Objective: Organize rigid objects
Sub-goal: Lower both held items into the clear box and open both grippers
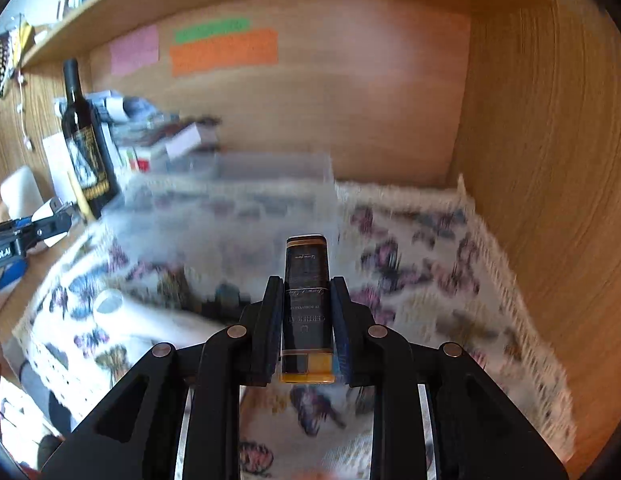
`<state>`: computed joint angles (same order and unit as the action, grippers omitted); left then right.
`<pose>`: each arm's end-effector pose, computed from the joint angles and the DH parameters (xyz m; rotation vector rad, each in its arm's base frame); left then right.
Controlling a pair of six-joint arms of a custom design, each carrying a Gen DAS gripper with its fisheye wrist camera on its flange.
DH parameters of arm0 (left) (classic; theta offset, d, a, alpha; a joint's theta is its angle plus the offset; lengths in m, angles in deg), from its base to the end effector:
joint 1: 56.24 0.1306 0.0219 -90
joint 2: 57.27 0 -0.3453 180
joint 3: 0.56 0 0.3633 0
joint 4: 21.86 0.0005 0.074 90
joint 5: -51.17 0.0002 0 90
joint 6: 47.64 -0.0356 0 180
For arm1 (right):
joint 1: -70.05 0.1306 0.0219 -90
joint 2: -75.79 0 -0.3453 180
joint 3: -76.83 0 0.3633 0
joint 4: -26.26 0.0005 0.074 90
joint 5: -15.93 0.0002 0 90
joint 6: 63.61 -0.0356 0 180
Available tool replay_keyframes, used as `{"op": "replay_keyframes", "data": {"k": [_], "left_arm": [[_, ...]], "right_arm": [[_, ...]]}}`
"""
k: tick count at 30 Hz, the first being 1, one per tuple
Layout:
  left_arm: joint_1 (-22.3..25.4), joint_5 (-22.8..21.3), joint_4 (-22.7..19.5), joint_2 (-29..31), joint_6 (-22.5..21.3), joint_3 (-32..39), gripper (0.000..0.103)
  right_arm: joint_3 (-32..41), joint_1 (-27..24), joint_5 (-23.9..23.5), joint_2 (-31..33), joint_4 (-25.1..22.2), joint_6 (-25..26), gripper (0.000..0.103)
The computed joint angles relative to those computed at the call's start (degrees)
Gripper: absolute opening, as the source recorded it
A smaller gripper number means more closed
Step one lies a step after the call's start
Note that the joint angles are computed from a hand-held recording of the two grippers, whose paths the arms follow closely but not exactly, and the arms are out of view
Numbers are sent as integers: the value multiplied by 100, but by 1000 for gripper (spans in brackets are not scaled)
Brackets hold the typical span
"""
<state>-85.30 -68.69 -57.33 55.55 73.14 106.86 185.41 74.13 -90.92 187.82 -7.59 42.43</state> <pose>0.5299 -0.2748 0.3459 -0.2954 2.1541 0.0067 0.5977 0.0525 0.3632 -0.5411 2.1296 0.2097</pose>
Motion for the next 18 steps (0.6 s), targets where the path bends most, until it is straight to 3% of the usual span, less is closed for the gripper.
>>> {"op": "replay_keyframes", "data": {"k": [4,10,18], "left_arm": [[30,-72,149,26,-239,202,46],[130,-200,-13,319,-471,760,46],[310,126,-431,907,-644,1712,46]], "right_arm": [[301,58,-74,53,212,-102,21],[923,194,-284,297,227,-261,21],[2227,393,-574,1123,-700,-226,21]]}}
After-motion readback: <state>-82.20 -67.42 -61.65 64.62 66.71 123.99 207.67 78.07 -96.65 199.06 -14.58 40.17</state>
